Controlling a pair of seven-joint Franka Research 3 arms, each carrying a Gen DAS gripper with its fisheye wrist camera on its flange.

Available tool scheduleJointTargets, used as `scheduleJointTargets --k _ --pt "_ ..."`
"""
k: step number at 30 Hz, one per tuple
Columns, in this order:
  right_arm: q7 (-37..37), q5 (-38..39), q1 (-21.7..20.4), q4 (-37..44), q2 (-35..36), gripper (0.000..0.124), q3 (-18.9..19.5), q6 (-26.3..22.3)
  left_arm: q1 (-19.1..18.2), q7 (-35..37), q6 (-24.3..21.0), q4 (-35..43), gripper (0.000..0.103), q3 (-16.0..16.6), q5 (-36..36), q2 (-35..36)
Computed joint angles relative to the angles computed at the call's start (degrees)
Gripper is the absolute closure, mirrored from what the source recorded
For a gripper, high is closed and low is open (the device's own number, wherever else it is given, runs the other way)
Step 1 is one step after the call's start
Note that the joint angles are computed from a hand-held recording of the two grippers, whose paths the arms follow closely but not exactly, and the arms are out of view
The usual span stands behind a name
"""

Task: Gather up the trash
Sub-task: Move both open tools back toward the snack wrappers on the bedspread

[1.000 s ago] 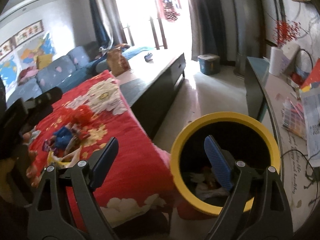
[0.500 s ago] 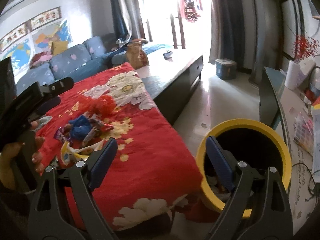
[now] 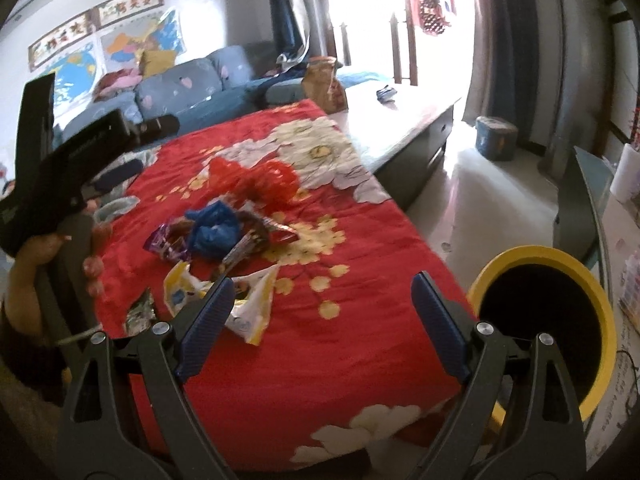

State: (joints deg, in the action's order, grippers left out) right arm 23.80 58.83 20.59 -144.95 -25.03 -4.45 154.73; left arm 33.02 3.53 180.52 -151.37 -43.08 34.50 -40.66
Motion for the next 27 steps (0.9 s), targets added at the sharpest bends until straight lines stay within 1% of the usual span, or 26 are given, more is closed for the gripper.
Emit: scheduleJointTargets --k 3,6,7,8,12,13,16,17,20,22,24,25,27 --pt "0.74 -0.76 0.18 0.23 0.73 0.042 0.77 -0.24 -0.16 0.98 -0.85 -0.37 0.007 1.53 0.5 0.19" --pt "0.71 -0.97 0.69 0.57 1.72 0.042 1.44 0.72 -2.35 4.02 -2.7 0.56 0.007 5.77 1.61 3.78" --pt "1.21 -1.36 0.69 0.97 2.31 0.042 1.67 0.78 -3.03 4.72 -3.08 1.04 0.007 6.94 2.03 5.09" --pt "1.8 -1.76 0.63 1.27 2.77 0.042 1.82 0.68 -4.05 5.87 -3.01 1.61 0.007 8.78 2.48 7.04" --pt "3.86 -2.9 0.52 3.06 5.27 0.044 2.36 -0.83 -10.01 10.58 -2.48 4.07 0.007 16.58 2.63 14.45" --pt "4.14 -3.05 0.47 3.38 5.77 0.046 2.44 -1.21 -13.06 13.25 -3.78 5.37 0.007 19.59 1.97 16.76" --pt "5.85 -4.31 0.01 4.72 7.55 0.053 2.94 -3.17 -17.27 17.85 -7.4 8.96 0.007 23.76 2.44 21.34" --pt "6.18 -4.51 -0.07 5.12 8.14 0.054 3.08 -3.87 -19.03 19.28 -7.98 9.9 0.007 25.6 1.97 22.79" --pt "6.94 -4.95 -0.44 6.0 9.45 0.06 3.55 -5.4 -25.22 24.97 -9.15 11.79 0.007 31.96 -3.22 26.44" --pt "7.87 -5.62 -0.79 6.74 10.52 0.066 3.92 -6.71 -27.56 28.12 -9.86 12.94 0.007 34.48 -6.52 28.34" --pt "8.8 -6.27 -1.18 7.62 11.72 0.069 4.19 -8.39 -30.76 33.15 -9.92 13.48 0.007 37.58 -12.55 29.78" --pt "9.13 -6.32 -1.37 7.94 12.13 0.071 4.27 -9.18 -31.77 35.14 -10.23 13.9 0.007 38.63 -15.5 30.63" --pt "9.14 -5.34 -1.67 8.65 13.02 0.071 4.21 -10.64 -32.11 37.28 -10.67 14.55 0.007 38.95 -18.09 31.7"
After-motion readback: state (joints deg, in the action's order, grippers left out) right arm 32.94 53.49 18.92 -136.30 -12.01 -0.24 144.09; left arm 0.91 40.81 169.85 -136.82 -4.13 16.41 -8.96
